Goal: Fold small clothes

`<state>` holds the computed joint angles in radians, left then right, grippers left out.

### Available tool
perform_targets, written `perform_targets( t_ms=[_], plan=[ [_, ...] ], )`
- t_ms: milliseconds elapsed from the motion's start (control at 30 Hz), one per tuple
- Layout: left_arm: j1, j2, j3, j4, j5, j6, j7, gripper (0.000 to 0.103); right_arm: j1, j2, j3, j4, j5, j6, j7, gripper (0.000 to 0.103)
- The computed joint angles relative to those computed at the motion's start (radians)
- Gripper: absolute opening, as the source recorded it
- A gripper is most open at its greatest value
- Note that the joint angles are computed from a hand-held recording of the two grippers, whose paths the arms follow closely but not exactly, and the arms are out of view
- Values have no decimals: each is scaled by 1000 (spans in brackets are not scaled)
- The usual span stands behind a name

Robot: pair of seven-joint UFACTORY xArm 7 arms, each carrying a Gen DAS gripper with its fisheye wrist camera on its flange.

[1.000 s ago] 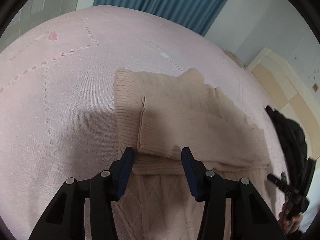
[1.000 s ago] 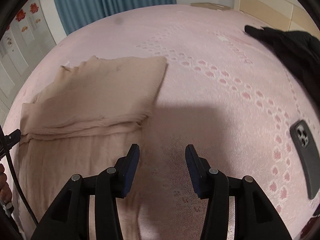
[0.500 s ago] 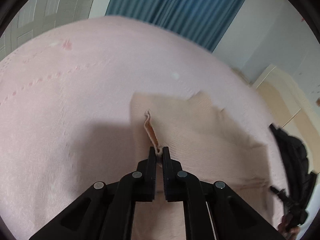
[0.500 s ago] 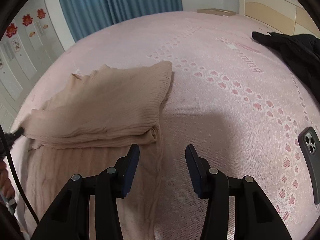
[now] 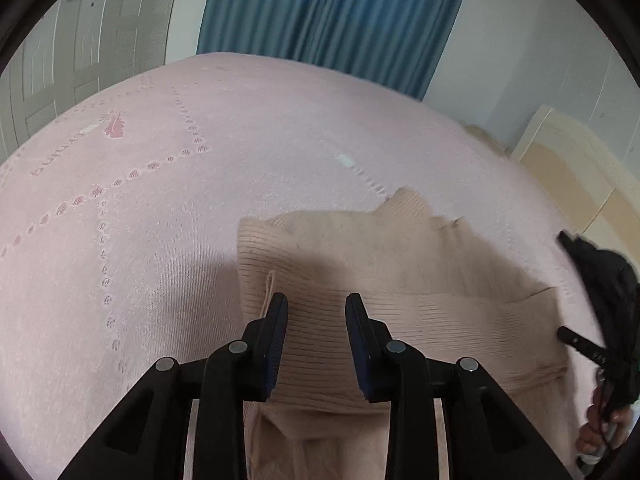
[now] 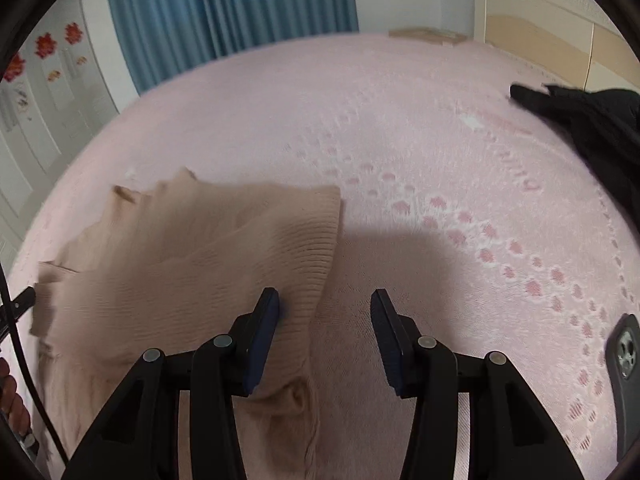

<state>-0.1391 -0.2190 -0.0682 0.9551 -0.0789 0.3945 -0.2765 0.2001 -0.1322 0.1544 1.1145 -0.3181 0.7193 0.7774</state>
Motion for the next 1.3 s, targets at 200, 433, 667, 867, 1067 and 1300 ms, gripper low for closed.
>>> perform_targets(
  t_ms=[200,433,667,867,1067,1300],
  plan=[
    [26,12,-35,-23,115,-23,-68,29,0,21,18,-22,-147,-13,100,48],
    [59,37,-106,24,382,52,-219,43,9,18,13,-31,-172,-16,129,53],
    [27,34,-69,19,380,50,-218,43,21,42,21,1,-231,30,143,53],
    [26,36,-75,26,412,64,-243,43,44,66,29,36,-311,94,165,53],
    [19,40,-64,23,380,51,-226,43,59,67,17,38,-326,102,172,53],
    [18,42,-62,22,365,46,-217,44,53,61,10,29,-305,80,171,56]
  ],
)
